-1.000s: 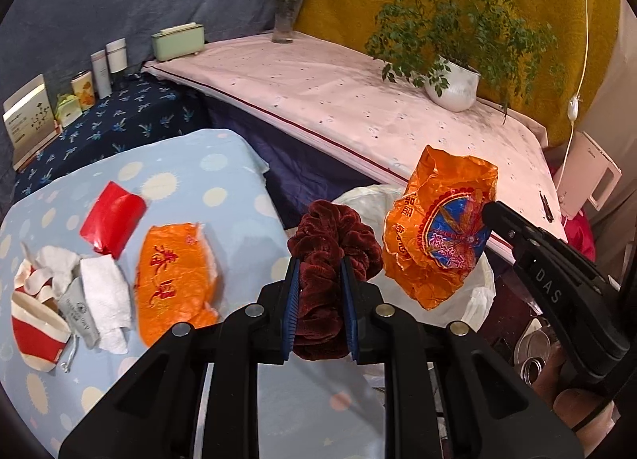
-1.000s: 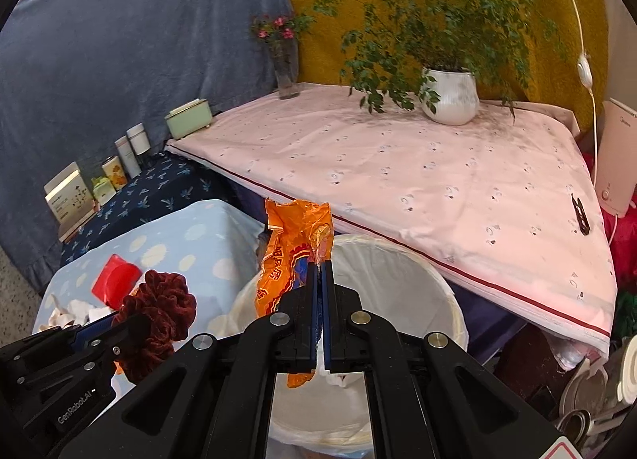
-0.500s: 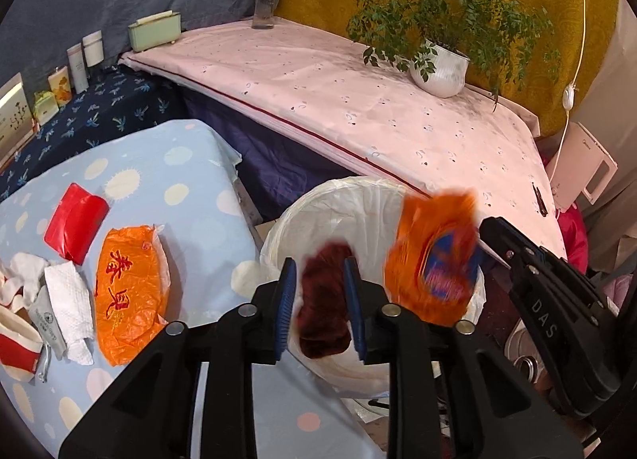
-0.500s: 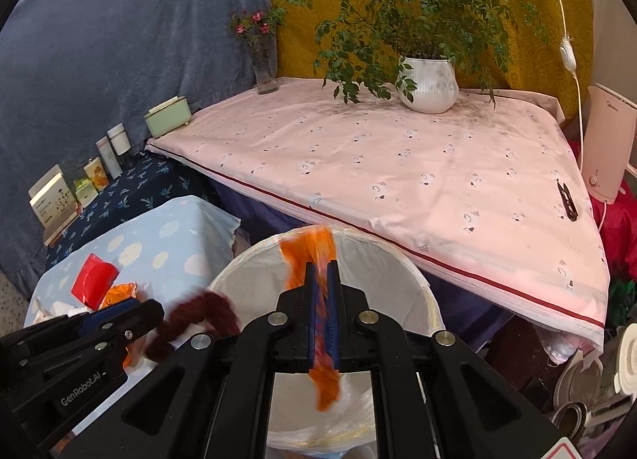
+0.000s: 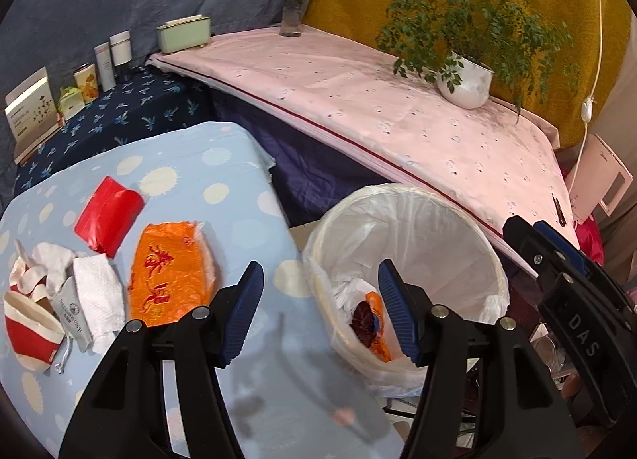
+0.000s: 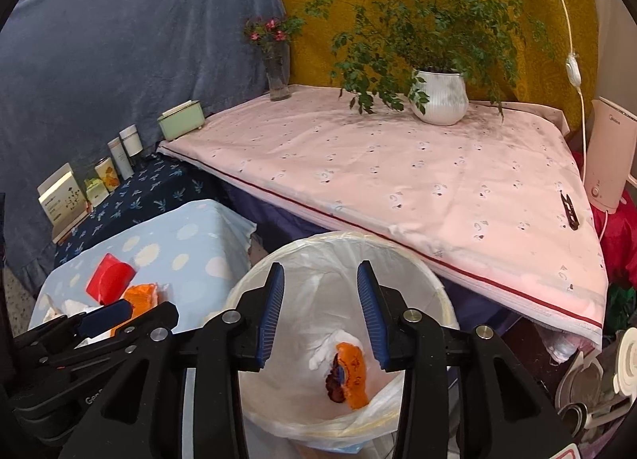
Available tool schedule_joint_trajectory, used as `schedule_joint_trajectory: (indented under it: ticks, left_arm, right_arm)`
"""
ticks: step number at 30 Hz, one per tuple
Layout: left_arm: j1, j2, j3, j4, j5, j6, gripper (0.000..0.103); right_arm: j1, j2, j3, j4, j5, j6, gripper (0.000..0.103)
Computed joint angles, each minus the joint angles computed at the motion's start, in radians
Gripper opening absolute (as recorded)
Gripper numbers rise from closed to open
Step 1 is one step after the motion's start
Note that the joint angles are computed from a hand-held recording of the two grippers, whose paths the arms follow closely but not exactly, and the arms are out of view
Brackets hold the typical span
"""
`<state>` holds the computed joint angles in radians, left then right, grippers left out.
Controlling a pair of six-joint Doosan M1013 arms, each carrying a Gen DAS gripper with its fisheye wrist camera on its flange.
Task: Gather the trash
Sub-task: 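Drop the orange bag and scrunchie into the bin, opening both tools, then grasp the red-and-white paper bag with the left tool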
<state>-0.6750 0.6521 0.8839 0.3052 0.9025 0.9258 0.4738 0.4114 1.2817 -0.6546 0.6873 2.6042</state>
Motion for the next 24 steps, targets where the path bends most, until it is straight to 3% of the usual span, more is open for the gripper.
schedule_joint_trajectory:
  ticks: [3, 8, 10, 18, 24]
  left_arm:
    - [0.006, -0.020, 0.035, 0.023, -0.001, -0.044, 0.057]
    - [0.025, -0.058, 0.103, 0.056, 0.007, -0.119, 0.059]
    - [0.034, -0.076, 0.135, 0.069, 0.006, -0.155, 0.068]
    - [0.077, -0.153, 0.263, 0.161, 0.020, -0.307, 0.069]
    - [0.103, -0.196, 0.338, 0.246, 0.054, -0.377, 0.077]
  right_arm:
    - [0.014, 0.005, -0.006, 0.011, -0.006, -0.011, 0.049]
    - [0.038, 0.022, -0.031, 0.062, -0.009, -0.077, 0.050]
    - [0.049, 0.028, -0.042, 0.074, -0.009, -0.096, 0.051]
    - [0.088, 0.072, -0.108, 0.151, -0.001, -0.187, 0.060]
    - [0.113, 0.114, -0.165, 0.208, 0.027, -0.252, 0.065]
